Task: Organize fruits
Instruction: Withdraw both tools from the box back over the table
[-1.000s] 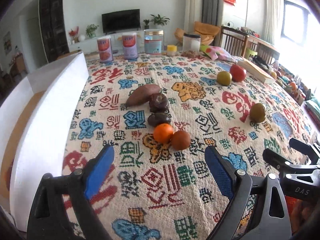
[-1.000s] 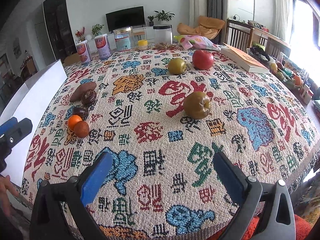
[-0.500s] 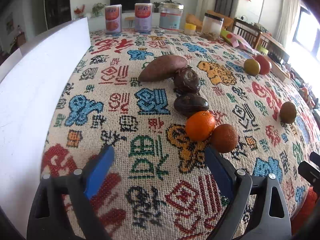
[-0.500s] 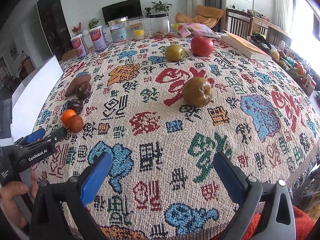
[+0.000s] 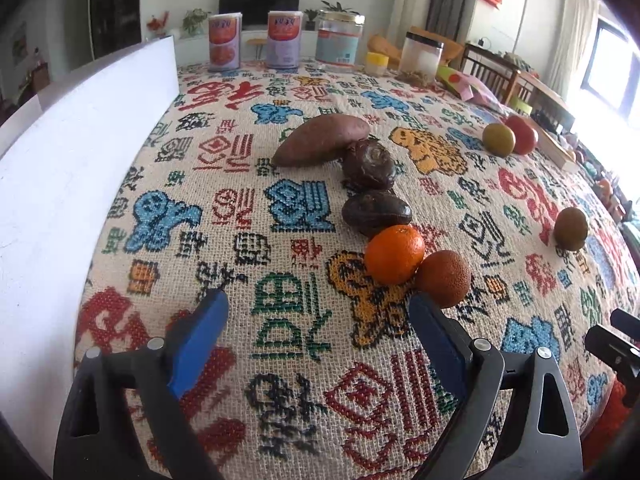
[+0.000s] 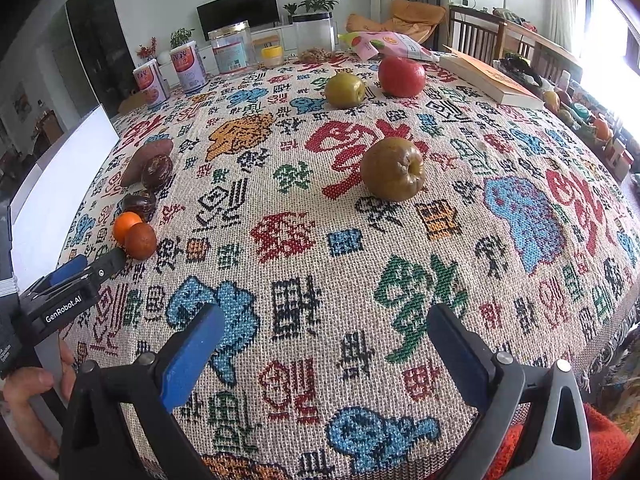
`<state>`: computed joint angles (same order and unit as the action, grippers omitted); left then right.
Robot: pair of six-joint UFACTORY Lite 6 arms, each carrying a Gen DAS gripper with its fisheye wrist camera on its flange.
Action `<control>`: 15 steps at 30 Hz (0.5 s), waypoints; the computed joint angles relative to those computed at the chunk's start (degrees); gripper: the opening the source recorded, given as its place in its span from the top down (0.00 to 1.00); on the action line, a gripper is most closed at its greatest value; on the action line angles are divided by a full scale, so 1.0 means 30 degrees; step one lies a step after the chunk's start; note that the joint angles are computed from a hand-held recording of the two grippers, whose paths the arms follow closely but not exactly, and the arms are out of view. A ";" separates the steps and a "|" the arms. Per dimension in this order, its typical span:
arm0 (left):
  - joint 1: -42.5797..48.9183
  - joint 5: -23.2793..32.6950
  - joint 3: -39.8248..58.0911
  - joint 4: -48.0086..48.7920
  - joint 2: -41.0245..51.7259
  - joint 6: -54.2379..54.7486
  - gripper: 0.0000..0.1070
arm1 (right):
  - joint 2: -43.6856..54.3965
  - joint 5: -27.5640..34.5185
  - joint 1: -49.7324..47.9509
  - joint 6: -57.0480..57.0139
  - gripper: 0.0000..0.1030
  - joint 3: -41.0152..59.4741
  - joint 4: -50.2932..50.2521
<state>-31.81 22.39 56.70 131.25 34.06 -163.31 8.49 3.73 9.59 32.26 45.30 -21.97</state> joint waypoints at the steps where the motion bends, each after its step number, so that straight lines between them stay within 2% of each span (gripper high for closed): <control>1: 0.0001 0.0006 -0.0035 0.0027 -0.0026 -0.0034 0.13 | -0.0012 -0.0012 0.0010 0.0011 0.02 -0.0015 0.0029; 3: -0.0016 0.0014 -0.0042 0.0111 -0.0033 -0.0149 0.13 | -0.0018 -0.0104 -0.0082 -0.1132 0.02 -0.0038 0.1139; 15: 0.0086 0.0033 -0.0141 0.0575 -0.0048 -0.0580 0.13 | -0.0149 -0.0158 -0.0120 -0.2131 0.02 -0.0164 0.2090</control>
